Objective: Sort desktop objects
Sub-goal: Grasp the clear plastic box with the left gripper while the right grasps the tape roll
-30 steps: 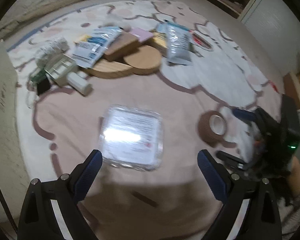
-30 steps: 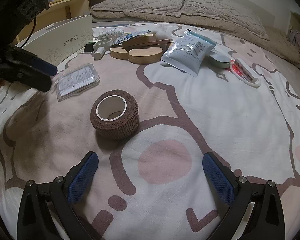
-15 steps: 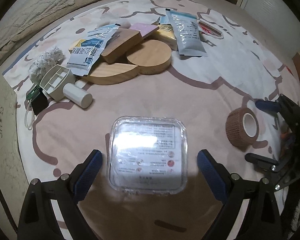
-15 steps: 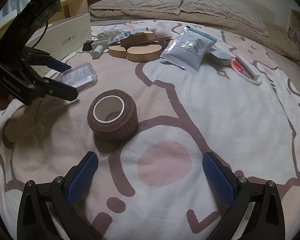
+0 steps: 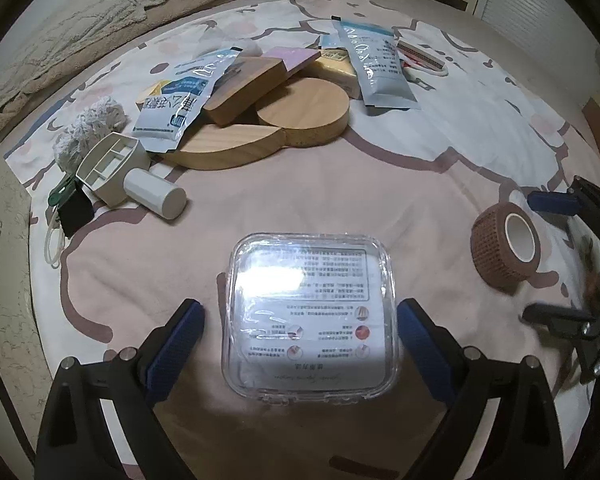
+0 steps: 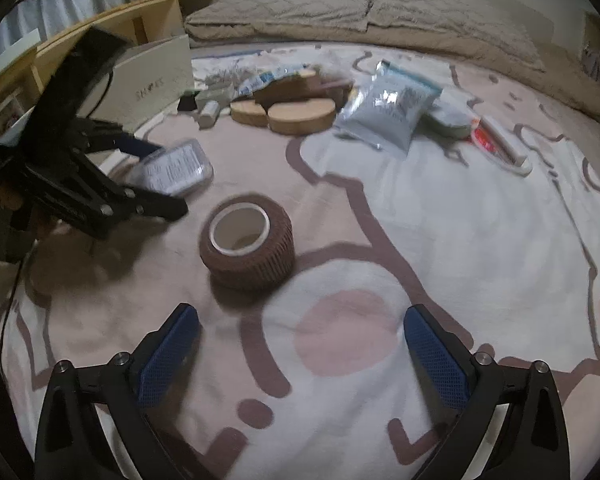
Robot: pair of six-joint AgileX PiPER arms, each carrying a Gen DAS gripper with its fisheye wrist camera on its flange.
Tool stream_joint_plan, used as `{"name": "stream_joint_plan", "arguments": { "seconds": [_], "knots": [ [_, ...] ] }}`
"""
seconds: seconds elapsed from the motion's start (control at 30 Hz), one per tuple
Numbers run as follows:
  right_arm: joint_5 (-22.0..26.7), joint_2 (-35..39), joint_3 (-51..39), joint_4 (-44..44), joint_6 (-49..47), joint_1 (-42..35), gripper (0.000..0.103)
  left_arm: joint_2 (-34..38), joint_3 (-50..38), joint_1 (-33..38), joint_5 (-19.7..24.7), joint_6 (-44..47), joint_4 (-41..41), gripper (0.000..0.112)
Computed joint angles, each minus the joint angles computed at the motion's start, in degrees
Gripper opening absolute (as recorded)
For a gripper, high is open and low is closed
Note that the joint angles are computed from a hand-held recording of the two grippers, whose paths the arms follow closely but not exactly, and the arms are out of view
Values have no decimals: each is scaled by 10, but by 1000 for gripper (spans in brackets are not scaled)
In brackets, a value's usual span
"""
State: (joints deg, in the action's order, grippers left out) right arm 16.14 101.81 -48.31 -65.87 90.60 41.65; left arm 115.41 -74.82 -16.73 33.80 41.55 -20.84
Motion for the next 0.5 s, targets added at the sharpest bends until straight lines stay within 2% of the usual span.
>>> {"name": "stream_joint_plan", "arguments": {
  "seconds": [0.03, 0.1, 0.2, 0.33, 0.5],
  "knots": [
    [6, 3, -8, 12, -16, 4, 87, 1, -1, -1, 0, -2, 3, 99],
    [13, 9, -22, 34, -45, 7, 86, 3, 0, -2, -1, -5, 7, 100],
    [3, 13, -38, 74, -91, -3, 76, 7, -6, -3, 5, -11, 12, 102],
    [-9, 17, -61, 153, -174, -19, 76, 23, -37, 1, 47, -30, 21, 102],
    [-14, 33, -96, 250, -278, -20, 74, 13, -28, -8, 39, -52, 42, 101]
  ]
}}
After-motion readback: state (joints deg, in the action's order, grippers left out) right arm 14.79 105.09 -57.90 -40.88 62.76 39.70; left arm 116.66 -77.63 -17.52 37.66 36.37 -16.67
